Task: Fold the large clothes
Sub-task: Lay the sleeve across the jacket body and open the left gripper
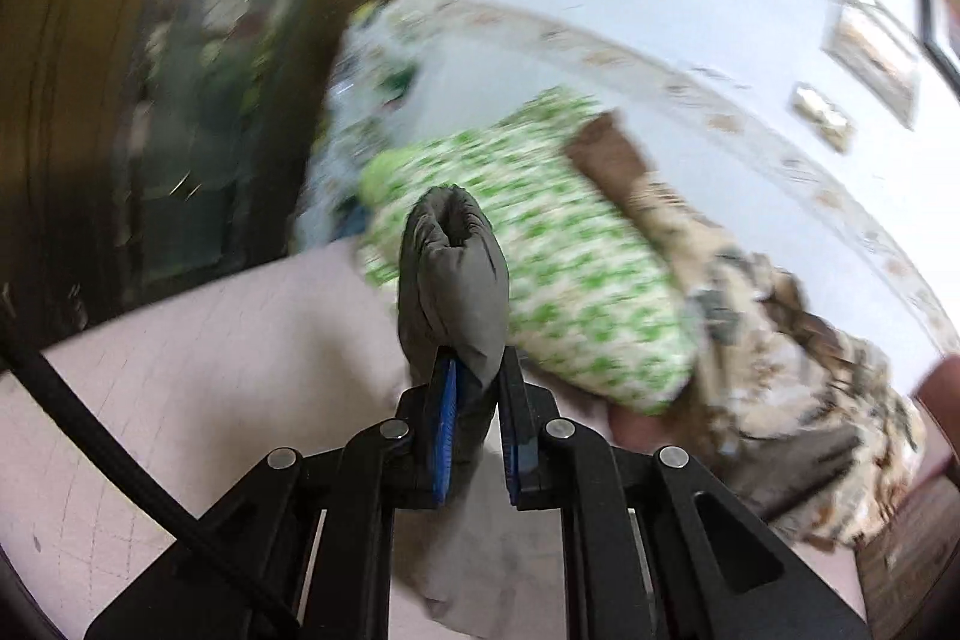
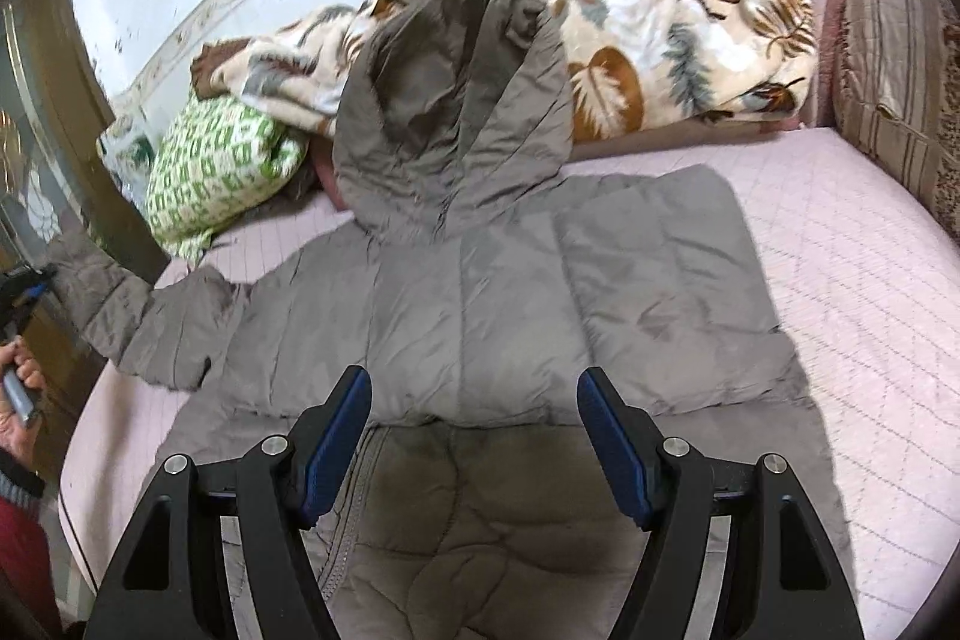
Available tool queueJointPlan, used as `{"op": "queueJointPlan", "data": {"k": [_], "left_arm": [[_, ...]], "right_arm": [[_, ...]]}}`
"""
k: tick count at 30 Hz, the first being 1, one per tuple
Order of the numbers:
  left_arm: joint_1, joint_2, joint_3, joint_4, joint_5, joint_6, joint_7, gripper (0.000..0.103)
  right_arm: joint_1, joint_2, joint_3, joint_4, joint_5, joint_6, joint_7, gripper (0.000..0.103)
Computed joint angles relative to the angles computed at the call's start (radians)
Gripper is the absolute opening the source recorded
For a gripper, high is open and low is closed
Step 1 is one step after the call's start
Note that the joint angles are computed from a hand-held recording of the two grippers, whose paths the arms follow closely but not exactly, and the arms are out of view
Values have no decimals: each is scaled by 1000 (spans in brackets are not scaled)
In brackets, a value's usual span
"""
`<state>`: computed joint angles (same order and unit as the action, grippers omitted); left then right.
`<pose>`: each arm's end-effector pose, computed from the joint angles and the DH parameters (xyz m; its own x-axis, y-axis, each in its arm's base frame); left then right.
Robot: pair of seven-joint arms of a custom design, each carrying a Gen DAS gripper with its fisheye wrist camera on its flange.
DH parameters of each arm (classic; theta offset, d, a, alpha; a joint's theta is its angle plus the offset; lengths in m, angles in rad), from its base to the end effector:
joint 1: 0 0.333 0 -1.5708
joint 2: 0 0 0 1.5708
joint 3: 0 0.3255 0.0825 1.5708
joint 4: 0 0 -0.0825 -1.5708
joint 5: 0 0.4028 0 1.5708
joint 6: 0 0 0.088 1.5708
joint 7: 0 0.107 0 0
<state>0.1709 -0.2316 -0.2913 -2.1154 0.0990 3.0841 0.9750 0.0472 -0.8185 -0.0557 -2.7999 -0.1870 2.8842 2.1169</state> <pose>0.5420 -0.0914 0.6597 0.0780 -0.9208 0.3820 -0.3688 -0.3827 -0.8471 0.3592 0.0059 0.5324 -0.2466 -0.9242 -0.2916 -0.5662 0.3815 -0.7307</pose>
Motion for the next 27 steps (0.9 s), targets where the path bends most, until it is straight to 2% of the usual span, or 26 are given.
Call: {"op": "queueJointPlan", "data": {"k": [6, 11, 13, 20, 24, 27], "left_arm": [[-38, -53, -92, 79, 65, -57, -11, 12], [-90, -32, -161, 148, 138, -115, -42, 12], [-91, -12, -207, 178, 213, -136, -96, 12], [-187, 112, -298, 296, 406, -220, -227, 13], [-278, 225, -333, 372, 502, -291, -270, 12], [-364, 317, -337, 423, 578, -356, -302, 13]], "right_arm": [[-29, -75, -27, -32, 12, 11, 6, 75], [-54, -137, -56, -57, 25, 15, -2, 75], [-62, -167, -77, -68, 34, 14, -11, 75], [-118, -241, -112, -95, 59, 9, -28, 75], [-144, -280, -135, -103, 73, -6, -44, 75], [-168, -309, -142, -108, 80, -20, -51, 75]]}}
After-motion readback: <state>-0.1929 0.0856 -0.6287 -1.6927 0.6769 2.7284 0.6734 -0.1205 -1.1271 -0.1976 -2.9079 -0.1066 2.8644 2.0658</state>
